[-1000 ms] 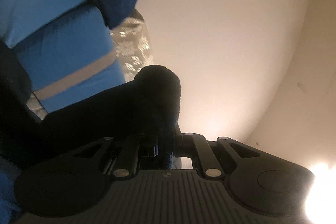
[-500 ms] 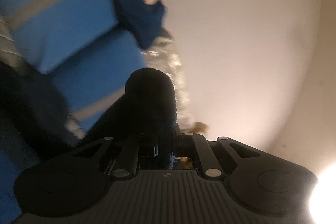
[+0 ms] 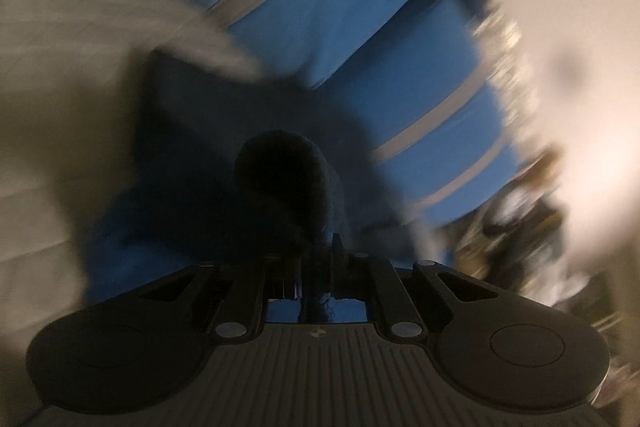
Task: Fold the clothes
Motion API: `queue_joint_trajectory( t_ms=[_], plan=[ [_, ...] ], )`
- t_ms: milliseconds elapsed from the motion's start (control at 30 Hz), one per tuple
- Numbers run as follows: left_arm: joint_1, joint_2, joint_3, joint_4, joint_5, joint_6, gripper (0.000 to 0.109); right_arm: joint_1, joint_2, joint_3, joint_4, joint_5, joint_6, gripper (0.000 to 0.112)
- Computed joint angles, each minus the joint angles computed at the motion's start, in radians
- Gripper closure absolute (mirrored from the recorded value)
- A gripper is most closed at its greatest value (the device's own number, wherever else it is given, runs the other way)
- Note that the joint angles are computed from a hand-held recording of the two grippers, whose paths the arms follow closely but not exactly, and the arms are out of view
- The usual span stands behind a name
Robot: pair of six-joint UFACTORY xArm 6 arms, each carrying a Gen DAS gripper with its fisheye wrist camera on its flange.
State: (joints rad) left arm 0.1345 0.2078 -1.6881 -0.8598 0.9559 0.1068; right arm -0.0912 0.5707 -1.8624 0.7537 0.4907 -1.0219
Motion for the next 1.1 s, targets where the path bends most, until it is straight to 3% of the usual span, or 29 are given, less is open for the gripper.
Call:
queue_joint_trajectory(
  t_ms=[100,333,400,467,567,667,733,800,933,1100],
  plan=[
    [0.008,0.006,0.026,0.083,0.054,0.031,0.097,0.003,-0.004,0.011,-0.010,0.003,-0.014,0.099],
    [-0.005,-0.043,0.079,0.191,0.062,0.102,0.095,0.011,-0.019,0.035,-0.060,0.003,-0.040,0.097],
    [-0.016,-0.055,0.085,0.256,0.062,0.107,0.091,0.006,-0.015,0.026,-0.089,0.018,-0.032,0.088],
    [-0.034,-0.046,0.079,0.340,0.063,0.091,0.079,0.001,-0.006,0.016,-0.130,0.015,0.001,0.066],
    [-0.051,-0.064,0.113,0.427,0.042,0.105,0.061,-0.014,0.007,-0.005,-0.199,0.033,0.076,0.044],
    [-0.040,-0.119,0.174,0.413,0.012,0.154,0.054,-0.026,-0.013,0.018,-0.240,0.041,0.084,0.028],
    [-0.033,-0.156,0.205,0.398,-0.006,0.161,0.050,-0.037,-0.044,0.046,-0.240,0.077,0.032,0.022],
    [-0.040,-0.203,0.241,0.460,-0.043,0.126,0.050,-0.046,-0.081,0.083,-0.215,0.094,-0.050,0.020],
    [-0.039,-0.293,0.318,0.453,-0.129,0.150,0.049,-0.068,-0.112,0.071,-0.058,0.166,-0.156,0.013],
    [-0.051,-0.400,0.425,0.436,-0.262,0.156,0.043,-0.059,0.002,-0.101,-0.025,0.178,0.051,0.010]
  ],
)
